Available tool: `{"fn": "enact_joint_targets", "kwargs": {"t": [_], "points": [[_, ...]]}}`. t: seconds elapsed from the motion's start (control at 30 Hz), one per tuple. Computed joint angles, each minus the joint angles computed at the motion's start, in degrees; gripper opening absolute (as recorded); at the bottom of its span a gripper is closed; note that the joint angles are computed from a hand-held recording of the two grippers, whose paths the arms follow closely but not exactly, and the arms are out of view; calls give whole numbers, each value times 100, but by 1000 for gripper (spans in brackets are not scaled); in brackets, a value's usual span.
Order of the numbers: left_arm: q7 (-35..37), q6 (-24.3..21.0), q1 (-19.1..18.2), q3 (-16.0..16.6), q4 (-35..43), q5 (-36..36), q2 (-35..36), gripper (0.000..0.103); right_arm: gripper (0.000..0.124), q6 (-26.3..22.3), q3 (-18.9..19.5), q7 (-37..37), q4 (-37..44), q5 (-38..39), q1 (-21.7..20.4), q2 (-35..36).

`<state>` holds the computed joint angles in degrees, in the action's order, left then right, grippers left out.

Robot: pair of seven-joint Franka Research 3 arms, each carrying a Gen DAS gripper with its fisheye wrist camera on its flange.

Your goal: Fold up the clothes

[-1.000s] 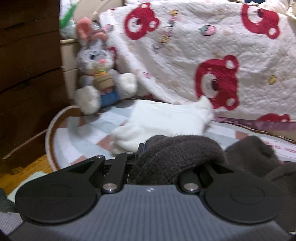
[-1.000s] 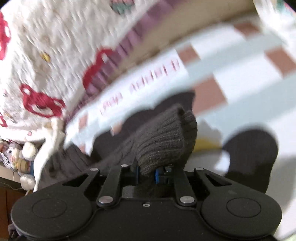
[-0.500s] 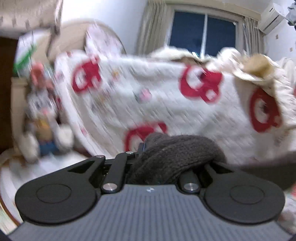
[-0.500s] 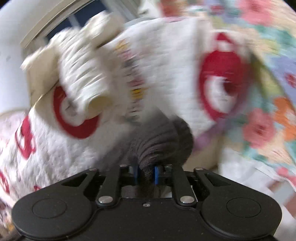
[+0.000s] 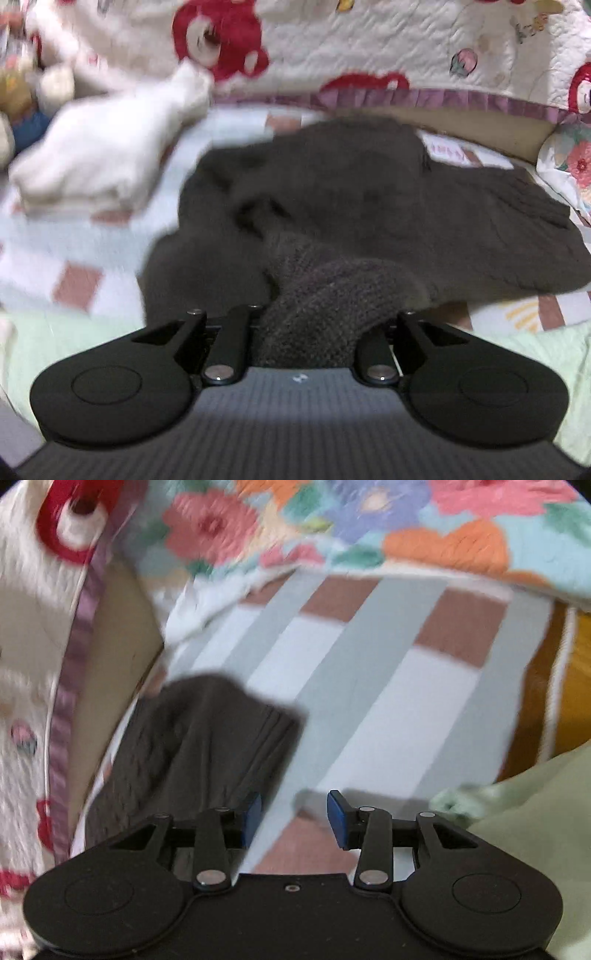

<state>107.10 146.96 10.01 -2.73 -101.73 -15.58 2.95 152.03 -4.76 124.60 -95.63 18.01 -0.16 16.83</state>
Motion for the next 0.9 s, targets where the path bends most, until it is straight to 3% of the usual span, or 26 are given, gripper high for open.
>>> {"fn": "enact_joint_targets", "kwargs": {"t": [0.07,0.13,0.2,0.27,0.3,0.33,0.37,0.43,0.5,0.53,0.6,0.67,0.73,0.83,0.87,0.9], "points": [[88,303,-8,-10,87,50,40,16,62,75,78,-298,201,84,-9,173],[137,653,-9,-25,137,74,73,16,64,137,162,-588,418,158,-25,353],[178,965,-3,-43,172,106,110,16,66,108,147,-550,719,209,-8,598],[218,1145,9,-59,173,174,139,16,70,389,-24,-308,932,-74,193,859],[206,1147,15,-65,219,213,184,15,70,524,-114,-242,1041,-248,300,987],[168,1073,23,-72,306,253,251,15,52,628,-205,-168,1171,-433,400,1121],[136,956,44,-83,397,244,304,14,14,417,-215,-301,1497,-610,402,1267],[0,653,99,-102,559,140,339,13,13,-65,-222,-607,2245,-923,395,1608],[-216,331,145,-98,656,0,299,13,13,-40,-270,-851,2561,-1170,445,1649],[-369,-52,179,-84,793,-107,304,13,12,312,-281,-956,2419,-1280,477,1486],[-689,-1219,306,-49,1254,-537,420,14,12,902,-680,-588,1779,-1768,817,891],[-904,-2279,481,-36,1615,-1094,607,14,11,1162,-1247,-195,1162,-2852,1266,408],[-1029,-2729,503,-44,1646,-999,707,14,12,394,-1311,-181,1052,-3129,1300,405],[-908,-2907,409,-92,1428,-565,721,14,25,-1064,-1167,-230,1278,-3451,1168,610],[-863,-2978,392,-107,1388,-510,722,14,28,-1347,-1290,190,1177,-3397,1263,574],[-826,-3070,385,-118,1377,-502,728,14,30,-1311,-1232,686,914,-3487,1263,372]]}}
